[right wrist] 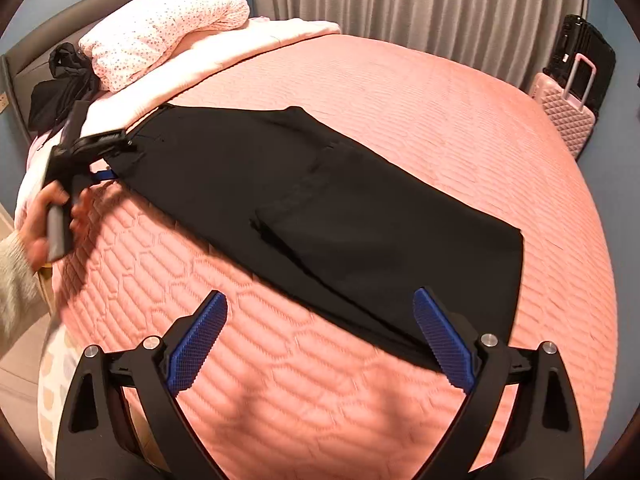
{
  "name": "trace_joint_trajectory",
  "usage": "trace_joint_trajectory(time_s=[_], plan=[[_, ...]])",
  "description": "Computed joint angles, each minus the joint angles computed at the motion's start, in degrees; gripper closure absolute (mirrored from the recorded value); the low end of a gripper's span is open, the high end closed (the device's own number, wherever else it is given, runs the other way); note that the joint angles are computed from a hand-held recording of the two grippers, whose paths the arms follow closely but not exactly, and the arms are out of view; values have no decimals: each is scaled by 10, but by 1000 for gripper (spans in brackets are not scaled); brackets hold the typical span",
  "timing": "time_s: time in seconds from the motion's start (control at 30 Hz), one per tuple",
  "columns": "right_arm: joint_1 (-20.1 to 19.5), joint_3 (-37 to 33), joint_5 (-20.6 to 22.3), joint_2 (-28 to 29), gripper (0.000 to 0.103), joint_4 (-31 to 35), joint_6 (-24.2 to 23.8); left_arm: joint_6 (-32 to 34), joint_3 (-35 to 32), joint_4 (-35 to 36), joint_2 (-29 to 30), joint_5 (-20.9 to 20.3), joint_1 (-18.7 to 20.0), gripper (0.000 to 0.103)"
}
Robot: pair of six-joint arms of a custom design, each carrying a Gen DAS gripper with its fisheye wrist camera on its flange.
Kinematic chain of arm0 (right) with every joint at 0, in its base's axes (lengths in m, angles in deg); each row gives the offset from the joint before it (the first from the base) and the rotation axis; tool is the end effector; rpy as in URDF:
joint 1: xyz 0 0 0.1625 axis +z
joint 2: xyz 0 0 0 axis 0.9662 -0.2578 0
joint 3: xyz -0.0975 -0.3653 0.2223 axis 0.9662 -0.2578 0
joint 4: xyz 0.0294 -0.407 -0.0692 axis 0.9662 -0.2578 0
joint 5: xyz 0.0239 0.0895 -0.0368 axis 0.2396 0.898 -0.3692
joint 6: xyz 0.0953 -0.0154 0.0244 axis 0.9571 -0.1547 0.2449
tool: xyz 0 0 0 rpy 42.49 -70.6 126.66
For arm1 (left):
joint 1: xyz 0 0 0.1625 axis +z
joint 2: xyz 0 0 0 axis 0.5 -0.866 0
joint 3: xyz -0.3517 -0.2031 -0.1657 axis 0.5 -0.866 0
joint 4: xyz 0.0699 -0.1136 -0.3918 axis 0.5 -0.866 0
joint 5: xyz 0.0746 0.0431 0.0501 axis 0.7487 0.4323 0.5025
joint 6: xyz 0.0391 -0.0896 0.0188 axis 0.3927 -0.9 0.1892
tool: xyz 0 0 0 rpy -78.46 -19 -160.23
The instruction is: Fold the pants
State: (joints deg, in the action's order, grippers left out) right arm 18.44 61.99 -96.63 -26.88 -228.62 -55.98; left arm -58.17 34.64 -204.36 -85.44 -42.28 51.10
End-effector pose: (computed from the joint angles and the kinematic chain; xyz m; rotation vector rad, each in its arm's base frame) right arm 0.1355 -0.6400 0.2352 0.9316 -2.3376 0.5595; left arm 0.0913 -0.6487 0.3165 -0.5277 2.4478 -1.1840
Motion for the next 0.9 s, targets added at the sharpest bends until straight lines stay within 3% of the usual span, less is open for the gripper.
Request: trace_joint_trajectory(time_s=[0.1,0.17,0.2,0.23,0.27,0.4,0.47,0.53,0.7,0.8,0.9], plan=[[-2,2,-7,-9,10,15,25,28,-30,11,21,40,-6,21],[-8,1,-7,-13,10,25,43,31,-42,28,32,84,-15,36],[-11,0,-7,-15,10,27,49,43,-47,32,35,103,-22,57],[-13,2,-6,-18,10,22,52,55,-49,33,32,98,-26,89],[-15,2,-6,-19,10,16,55,60,-47,31,27,92,-30,92],[-26,2,-3,-29,10,7,55,184,-43,-44,35,165,-108,96],[-35,2,4,-39,10,7,62,241,-46,-63,41,162,-156,97],[-46,3,11,-52,10,3,68,261,-46,-54,47,134,-195,98],[-81,14,31,-90,10,-15,88,246,-62,23,104,61,-269,98],[-110,22,47,-115,10,-14,105,181,-85,100,168,18,-281,96],[-140,24,54,-132,10,-2,122,108,-119,210,249,40,-282,94]])
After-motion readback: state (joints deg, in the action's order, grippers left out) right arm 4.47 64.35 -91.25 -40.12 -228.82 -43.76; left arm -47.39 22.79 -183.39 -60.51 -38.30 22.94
